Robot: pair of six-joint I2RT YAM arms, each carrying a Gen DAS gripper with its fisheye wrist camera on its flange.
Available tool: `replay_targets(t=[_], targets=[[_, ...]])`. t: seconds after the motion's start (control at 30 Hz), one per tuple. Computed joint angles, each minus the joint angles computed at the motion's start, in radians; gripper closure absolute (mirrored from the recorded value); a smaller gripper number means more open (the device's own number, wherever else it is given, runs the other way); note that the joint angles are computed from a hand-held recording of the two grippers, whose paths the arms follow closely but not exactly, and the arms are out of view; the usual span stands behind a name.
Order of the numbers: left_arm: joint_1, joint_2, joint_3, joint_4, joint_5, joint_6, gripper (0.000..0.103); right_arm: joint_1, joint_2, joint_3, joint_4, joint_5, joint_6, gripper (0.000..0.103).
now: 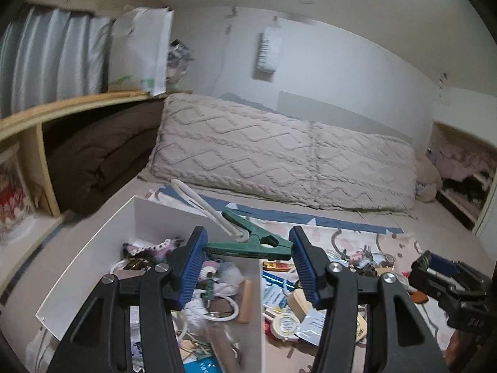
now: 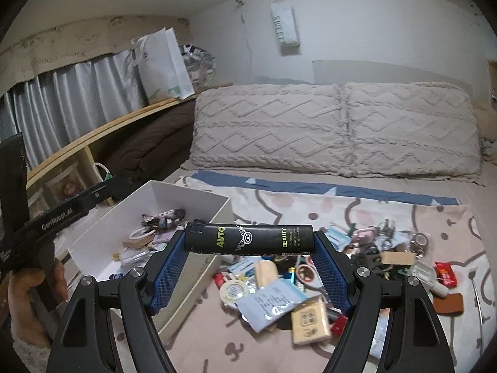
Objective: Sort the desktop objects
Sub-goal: 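Carry the can in the right tool over the white box while the left tool brings the clip, then open the left tool to drop the green clip into the white box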
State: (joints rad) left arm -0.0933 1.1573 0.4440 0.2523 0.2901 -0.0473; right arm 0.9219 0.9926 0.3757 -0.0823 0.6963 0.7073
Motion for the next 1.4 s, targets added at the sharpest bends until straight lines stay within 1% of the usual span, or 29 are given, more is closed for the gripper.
replay_targets(t=[0.07,0.17,0.3,0.43,0.53,0.67,0.77,0.9,1.0,1.1,1.2,1.23,1.3,1.33,1.4], targets=[[0.038,0.040,0.012,0.014,0.005,0.011,0.049,-0.013,0.060,0.022,0.048,-0.029,-0.024,0.023],[0.093,0.103,0.031,0.024,0.047,0.021,0.049,-0.033,0.138,0.057,0.105,-0.071,-0.053,0.023],[0.155,0.186,0.048,0.033,0.075,0.026,0.049,-0.051,0.254,0.121,0.160,-0.111,-0.078,0.023],[0.183,0.279,0.071,0.045,0.052,0.039,0.049,-0.057,0.372,0.202,0.188,-0.149,-0.097,0.023],[0.197,0.332,0.080,0.045,0.057,0.050,0.049,-0.059,0.445,0.258,0.202,-0.176,-0.106,0.023],[0.201,0.375,0.084,0.035,0.033,0.080,0.049,-0.074,0.527,0.327,0.206,-0.227,-0.112,0.023],[0.214,0.389,0.079,0.023,0.064,0.097,0.049,-0.090,0.581,0.375,0.200,-0.258,-0.112,0.023],[0.208,0.401,0.083,0.002,0.082,0.115,0.049,-0.117,0.626,0.422,0.190,-0.304,-0.104,0.023],[0.207,0.418,0.090,-0.022,0.128,0.132,0.049,-0.131,0.655,0.461,0.177,-0.326,-0.099,0.023],[0.172,0.430,0.091,-0.032,0.092,0.151,0.049,-0.143,0.689,0.509,0.156,-0.335,-0.094,0.023],[0.165,0.455,0.104,-0.036,0.092,0.141,0.048,-0.150,0.725,0.560,0.127,-0.343,-0.099,0.023],[0.167,0.463,0.108,-0.037,0.094,0.129,0.047,-0.152,0.735,0.573,0.121,-0.346,-0.101,0.023],[0.175,0.474,0.111,-0.037,0.110,0.114,0.023,-0.155,0.757,0.598,0.113,-0.359,-0.104,0.024],[0.181,0.474,0.105,-0.027,0.119,0.107,0.020,-0.159,0.768,0.608,0.110,-0.371,-0.102,0.024],[0.192,0.469,0.095,-0.019,0.129,0.099,0.019,-0.164,0.792,0.633,0.098,-0.386,-0.100,0.024]])
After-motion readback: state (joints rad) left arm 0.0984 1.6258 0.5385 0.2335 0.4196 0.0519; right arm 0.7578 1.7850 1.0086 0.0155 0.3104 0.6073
